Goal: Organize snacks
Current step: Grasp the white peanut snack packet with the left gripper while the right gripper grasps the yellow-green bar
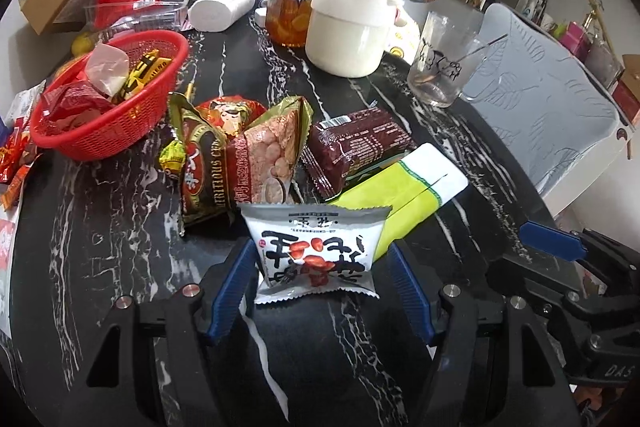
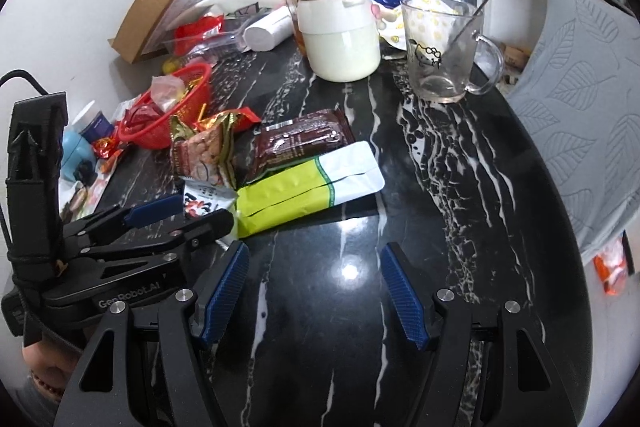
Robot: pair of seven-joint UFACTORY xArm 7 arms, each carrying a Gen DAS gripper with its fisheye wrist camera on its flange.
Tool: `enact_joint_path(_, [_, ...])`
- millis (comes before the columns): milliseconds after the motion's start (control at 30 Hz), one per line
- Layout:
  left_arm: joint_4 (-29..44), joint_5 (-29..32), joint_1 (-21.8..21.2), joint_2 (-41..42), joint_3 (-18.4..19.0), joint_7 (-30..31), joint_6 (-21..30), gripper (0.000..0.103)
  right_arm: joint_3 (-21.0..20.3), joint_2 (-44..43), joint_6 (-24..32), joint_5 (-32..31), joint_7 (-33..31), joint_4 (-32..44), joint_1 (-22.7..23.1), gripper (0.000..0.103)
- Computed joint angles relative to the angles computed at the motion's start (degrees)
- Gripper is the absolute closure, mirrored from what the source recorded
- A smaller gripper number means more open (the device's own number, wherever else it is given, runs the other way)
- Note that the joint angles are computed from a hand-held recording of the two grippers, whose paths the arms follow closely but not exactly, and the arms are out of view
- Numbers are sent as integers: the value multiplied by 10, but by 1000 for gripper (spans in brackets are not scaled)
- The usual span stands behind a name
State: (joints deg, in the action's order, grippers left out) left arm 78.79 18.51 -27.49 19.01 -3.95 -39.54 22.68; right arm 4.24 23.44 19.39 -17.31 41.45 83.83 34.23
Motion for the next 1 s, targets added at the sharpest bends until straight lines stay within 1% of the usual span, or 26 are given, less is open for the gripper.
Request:
enact_joint_path(200, [15,-31,13,20,-12,35,6,35,10,18,9,25,-21,19,-12,34])
enact_joint_path(267, [14,-34,12,20,-9,39,1,35,14,25,12,37,-31,27,-17,34])
enact_joint_path(333, [10,-20,4,19,2,32,-9,36,20,33,14,49,-44,35,-23,34])
enact_joint_path(400, [3,-7,-1,15,9,27,-22,41,23,43,18,61,-55,47,-25,34])
enact_joint_path(500, [3,-6,1,14,7,35,-23,47,30,59,25,81,-74,68,-30,34])
enact_joint_path(633, [-8,-28,13,2,-1,42,-14,47,35,86,43,105,-96,107,-32,34])
enact_joint_path(700, [-12,-32,14,-4,1,34,-6,47,32,99,53,112,-100,128,-30,34])
enact_joint_path(800, [-25,-12,8,-18,12,3,7,47,27,123,70,119,-102,165,-27,34])
enact_joint_path(900, [-46,3,14,-35,13,-21,4,47,22,146,91,122,-104,205,-24,34])
enact_joint_path(1000, [-63,-1,28,-47,6,-26,-4,47,7,180,123,112,-101,264,-11,34])
